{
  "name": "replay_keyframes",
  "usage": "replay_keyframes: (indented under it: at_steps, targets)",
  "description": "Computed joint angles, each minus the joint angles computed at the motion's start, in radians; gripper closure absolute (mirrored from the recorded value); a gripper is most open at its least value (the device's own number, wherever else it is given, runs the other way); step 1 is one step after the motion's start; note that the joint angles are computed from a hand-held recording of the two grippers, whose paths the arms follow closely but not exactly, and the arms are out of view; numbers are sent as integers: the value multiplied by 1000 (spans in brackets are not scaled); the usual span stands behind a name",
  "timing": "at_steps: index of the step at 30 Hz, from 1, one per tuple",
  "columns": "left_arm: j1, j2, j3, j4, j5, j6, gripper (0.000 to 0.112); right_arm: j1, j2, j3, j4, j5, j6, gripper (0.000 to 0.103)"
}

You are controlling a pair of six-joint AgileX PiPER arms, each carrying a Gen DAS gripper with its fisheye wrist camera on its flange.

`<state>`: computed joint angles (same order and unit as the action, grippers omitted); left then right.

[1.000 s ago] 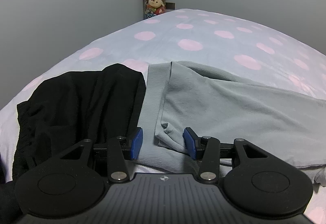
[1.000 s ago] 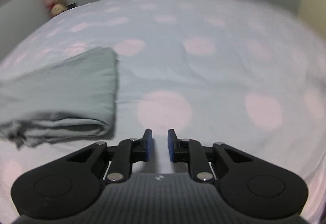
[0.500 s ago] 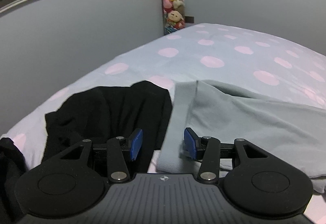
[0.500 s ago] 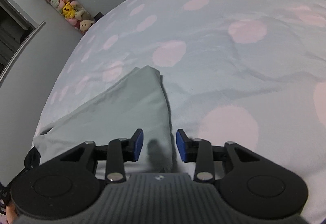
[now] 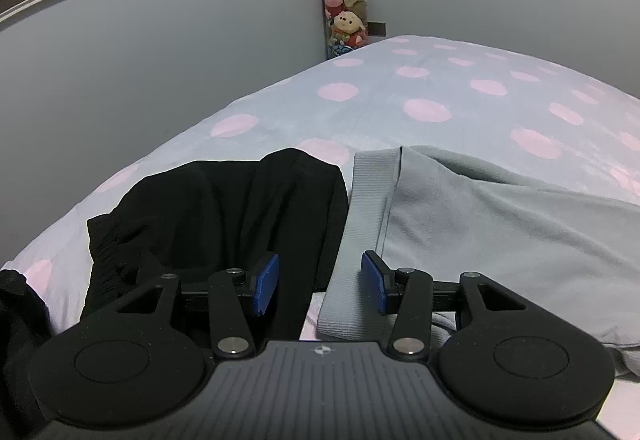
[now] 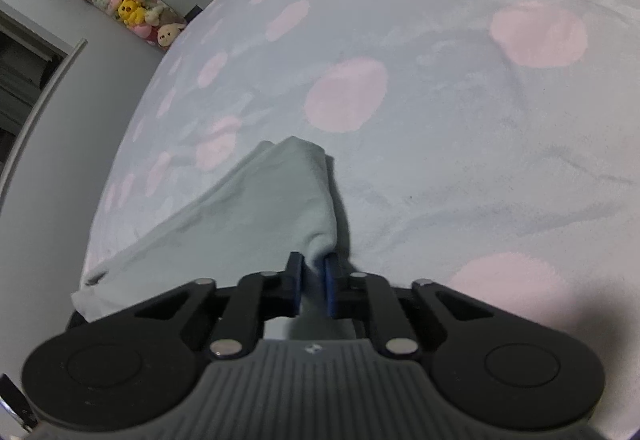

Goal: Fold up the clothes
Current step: 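Grasp the shirt corner with the right gripper and lift it, then lay the shirt corner over the shirt with the right gripper and open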

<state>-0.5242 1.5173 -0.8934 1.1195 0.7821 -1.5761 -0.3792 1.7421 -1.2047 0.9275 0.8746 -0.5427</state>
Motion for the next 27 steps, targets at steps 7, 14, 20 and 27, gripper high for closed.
replay_keyframes:
  at_steps: [7,14,20,27]
  targets:
    - [-8,-30,9,8,3,-1,68,20,-92,-85,-19,84,107,94]
    - [18,-79,29,-10,-47,21,68,173,-147,-285,-116,125,299,94]
    - [66,-127,50,-54,-121,53,68,389,-116,-464,-251,110,499,94]
    - [155,-190,91,-125,-231,93,69,626,11,-610,-313,37,630,94]
